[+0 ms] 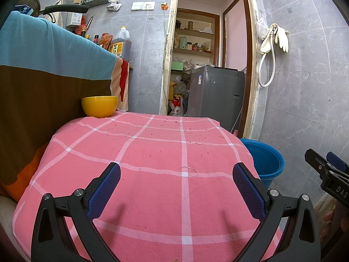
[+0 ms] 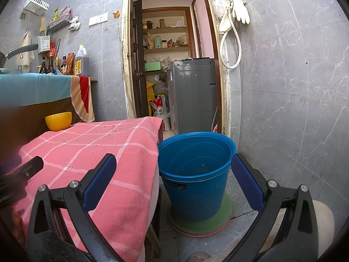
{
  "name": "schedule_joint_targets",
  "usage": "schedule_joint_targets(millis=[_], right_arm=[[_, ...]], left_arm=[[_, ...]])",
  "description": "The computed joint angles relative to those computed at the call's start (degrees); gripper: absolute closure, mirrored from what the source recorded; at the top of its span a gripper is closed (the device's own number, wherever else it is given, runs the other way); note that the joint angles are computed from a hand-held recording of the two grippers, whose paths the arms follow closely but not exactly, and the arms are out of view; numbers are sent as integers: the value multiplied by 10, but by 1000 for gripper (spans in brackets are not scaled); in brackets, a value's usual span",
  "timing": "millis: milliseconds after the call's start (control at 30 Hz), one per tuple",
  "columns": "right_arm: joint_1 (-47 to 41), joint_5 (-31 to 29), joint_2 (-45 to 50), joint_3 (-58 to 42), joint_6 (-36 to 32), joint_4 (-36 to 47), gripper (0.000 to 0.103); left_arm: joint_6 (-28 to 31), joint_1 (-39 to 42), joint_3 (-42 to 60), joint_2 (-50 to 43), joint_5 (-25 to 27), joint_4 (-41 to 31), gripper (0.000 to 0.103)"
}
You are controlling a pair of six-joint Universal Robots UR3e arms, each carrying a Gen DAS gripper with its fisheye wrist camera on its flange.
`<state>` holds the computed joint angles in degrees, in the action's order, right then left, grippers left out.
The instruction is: Collect trash
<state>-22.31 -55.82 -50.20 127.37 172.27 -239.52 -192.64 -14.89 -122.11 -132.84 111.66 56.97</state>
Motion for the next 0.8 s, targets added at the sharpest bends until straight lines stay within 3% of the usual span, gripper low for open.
schedule_joint_targets(millis=[800], right_arm=[[3,-3,1,1,2,-1,0]], left_arm=[[-1,-4,3,0,5,-5,2]])
